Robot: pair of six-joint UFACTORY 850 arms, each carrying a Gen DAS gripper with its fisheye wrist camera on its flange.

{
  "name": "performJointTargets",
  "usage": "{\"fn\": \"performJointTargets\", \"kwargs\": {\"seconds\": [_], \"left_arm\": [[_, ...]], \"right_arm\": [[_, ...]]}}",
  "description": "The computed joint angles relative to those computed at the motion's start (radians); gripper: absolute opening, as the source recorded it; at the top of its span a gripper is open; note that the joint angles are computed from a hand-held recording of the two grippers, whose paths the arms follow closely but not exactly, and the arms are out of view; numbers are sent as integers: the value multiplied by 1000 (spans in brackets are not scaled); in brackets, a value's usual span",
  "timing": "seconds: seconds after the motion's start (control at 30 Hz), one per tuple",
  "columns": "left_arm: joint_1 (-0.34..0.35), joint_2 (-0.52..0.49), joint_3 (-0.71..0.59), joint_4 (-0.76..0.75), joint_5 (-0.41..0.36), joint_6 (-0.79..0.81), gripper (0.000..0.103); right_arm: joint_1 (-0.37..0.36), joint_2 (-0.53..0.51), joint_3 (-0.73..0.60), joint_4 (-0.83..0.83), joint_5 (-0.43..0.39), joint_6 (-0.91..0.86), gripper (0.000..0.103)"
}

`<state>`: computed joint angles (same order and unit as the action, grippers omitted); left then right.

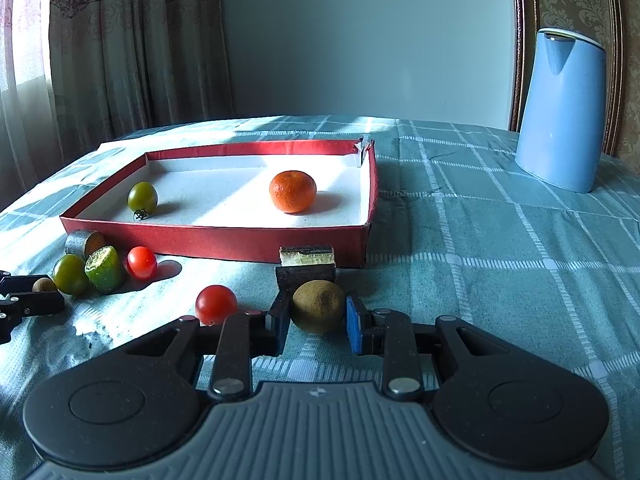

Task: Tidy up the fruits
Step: 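Close the right tool on the kiwi while the left tool grasps the brown longan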

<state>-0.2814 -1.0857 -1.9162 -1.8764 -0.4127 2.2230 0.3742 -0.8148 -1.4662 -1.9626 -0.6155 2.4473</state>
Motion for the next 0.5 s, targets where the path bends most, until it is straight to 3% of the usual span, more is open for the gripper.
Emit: {"fn": "performJointTargets", "kwargs": {"seconds": [0.17,0.33,0.5], "left_arm": [[3,29,57,-95,-25,105,24],[8,34,54,-30,-45,6,24],[-1,27,26,-66,-36,-3,24]], "right_arm": [[3,2,3,-9,-10,2,28],[6,4,8,-15,-26,8,28],[14,4,9,-19,-47,-1,28]]}}
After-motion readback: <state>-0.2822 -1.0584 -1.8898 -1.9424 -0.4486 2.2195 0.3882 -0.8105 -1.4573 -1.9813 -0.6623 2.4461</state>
